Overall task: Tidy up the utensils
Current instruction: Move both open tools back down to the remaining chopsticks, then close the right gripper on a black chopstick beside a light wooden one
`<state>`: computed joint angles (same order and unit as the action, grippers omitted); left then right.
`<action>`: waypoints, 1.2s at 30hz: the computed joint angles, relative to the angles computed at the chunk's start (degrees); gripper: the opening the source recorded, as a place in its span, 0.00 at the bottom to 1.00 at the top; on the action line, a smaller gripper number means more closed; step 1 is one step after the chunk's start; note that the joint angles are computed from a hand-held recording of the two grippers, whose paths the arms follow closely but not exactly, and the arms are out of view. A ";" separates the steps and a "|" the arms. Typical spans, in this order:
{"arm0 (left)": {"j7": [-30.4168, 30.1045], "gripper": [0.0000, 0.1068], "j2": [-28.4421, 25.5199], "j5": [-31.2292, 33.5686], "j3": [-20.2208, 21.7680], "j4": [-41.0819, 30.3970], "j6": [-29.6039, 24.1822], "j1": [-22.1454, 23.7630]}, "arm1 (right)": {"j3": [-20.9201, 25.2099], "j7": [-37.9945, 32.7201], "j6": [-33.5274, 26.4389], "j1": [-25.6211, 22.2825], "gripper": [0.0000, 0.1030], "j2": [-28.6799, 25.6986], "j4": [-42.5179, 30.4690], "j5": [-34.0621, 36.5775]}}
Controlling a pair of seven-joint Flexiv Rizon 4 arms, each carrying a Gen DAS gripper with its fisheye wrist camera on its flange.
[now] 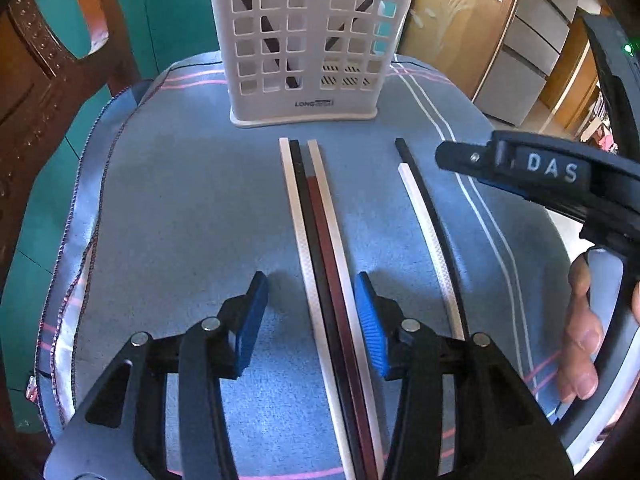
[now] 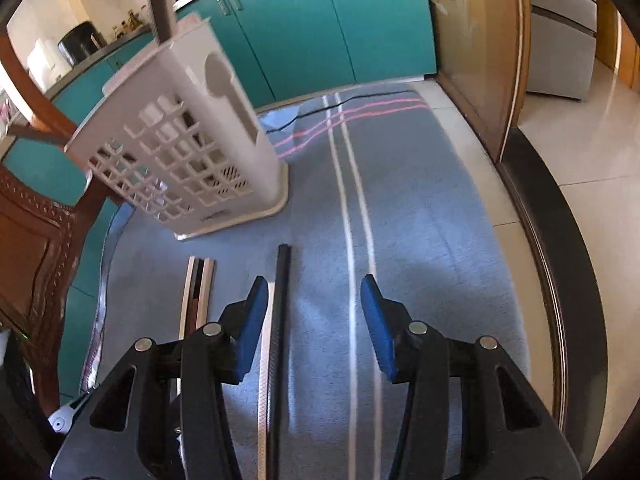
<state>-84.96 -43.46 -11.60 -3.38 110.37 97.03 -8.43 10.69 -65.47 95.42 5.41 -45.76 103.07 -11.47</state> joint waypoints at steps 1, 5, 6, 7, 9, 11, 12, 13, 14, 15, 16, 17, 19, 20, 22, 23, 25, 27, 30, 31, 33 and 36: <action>-0.25 0.34 0.03 -0.22 0.28 -0.18 -0.17 -0.18 | -0.21 -0.15 -0.22 0.29 0.46 -0.07 -0.01 -0.17; -1.16 0.22 0.51 -0.77 -1.19 0.53 -0.36 1.29 | -1.83 -0.80 -0.03 1.67 0.46 0.26 0.55 -0.52; -1.41 0.22 0.73 -0.87 -1.47 0.85 -0.47 1.59 | -2.53 -0.80 0.29 2.19 0.46 0.33 0.71 -0.48; -1.68 0.22 1.17 -1.02 -2.20 1.46 -0.69 2.35 | -3.00 -0.79 0.44 2.53 0.46 0.48 0.94 -0.46; -1.75 0.22 1.65 -0.81 -5.01 2.90 -0.13 5.03 | -3.11 -0.88 0.32 2.48 0.46 0.46 0.96 -0.52; -1.28 0.07 1.72 0.04 -7.99 3.64 1.40 8.17 | -2.54 -1.14 -0.08 1.83 0.46 0.44 0.94 -0.64; -1.31 0.04 2.28 0.57 -8.23 4.38 2.73 8.51 | -2.28 -1.29 -0.24 1.59 0.46 0.41 0.86 -0.70; -1.43 0.04 2.61 1.03 -8.87 4.92 3.66 9.10 | -2.03 -1.48 -0.38 1.38 0.46 0.39 0.77 -0.77; -1.27 0.04 2.97 2.05 -11.04 5.86 4.75 11.24 | -1.92 -1.77 -0.34 1.26 0.46 0.46 0.90 -0.87; -1.18 0.04 3.07 2.82 -12.26 6.30 4.95 12.55 | -2.07 -1.87 -0.29 1.41 0.46 0.38 0.85 -0.87; -1.35 0.04 3.12 3.15 -12.81 6.52 4.92 13.23 | -2.15 -2.03 -0.26 1.47 0.46 0.45 0.98 -0.90; -1.80 0.04 3.04 2.97 -12.72 6.47 4.49 13.46 | -2.18 -2.18 -0.30 1.51 0.46 0.52 1.13 -0.93; -2.17 0.04 2.98 2.66 -11.98 6.19 3.33 13.52 | -2.34 -2.38 -0.56 1.77 0.46 0.67 1.32 -0.99; -2.41 0.04 2.73 2.43 -11.64 5.94 3.12 13.51 | -2.43 -2.55 -0.83 1.91 0.46 0.68 1.32 -1.10; -2.75 0.07 2.68 2.33 -11.68 6.15 2.99 13.93 | -1.75 -3.24 -1.24 1.53 0.46 0.67 1.30 -1.40; -2.85 0.12 2.49 2.29 -11.84 5.97 3.00 14.26 | -1.23 -3.76 -1.43 1.21 0.46 0.68 1.32 -1.60; -3.01 0.21 2.34 2.38 -12.59 5.90 3.13 15.21 | -0.66 -5.11 -1.81 1.13 0.46 0.81 1.52 -2.21; -3.03 0.23 2.18 2.71 -13.86 5.94 3.26 16.48 | -1.99 -6.00 -2.34 2.78 0.46 1.10 2.00 -2.81; -3.05 0.23 1.73 3.06 -15.80 5.87 2.85 18.33 | -8.41 -5.54 -3.11 8.88 0.40 1.39 3.00 -3.69; -3.29 0.24 1.67 2.90 -15.93 5.82 2.75 18.56 | -9.78 -5.44 -2.77 9.98 0.21 1.54 3.49 -5.09; -3.79 0.28 1.72 2.60 -15.73 5.83 2.76 18.62 | -7.22 -7.50 -3.24 8.46 0.15 1.66 3.42 -4.67; -4.35 0.28 1.77 2.41 -15.52 5.94 2.79 18.75 | -1.73 -8.81 -5.50 3.69 0.13 1.36 2.01 -3.59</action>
<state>-89.30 -41.69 -9.19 -18.90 116.30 99.82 10.32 8.96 -74.28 89.91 9.10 -44.40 105.08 -15.06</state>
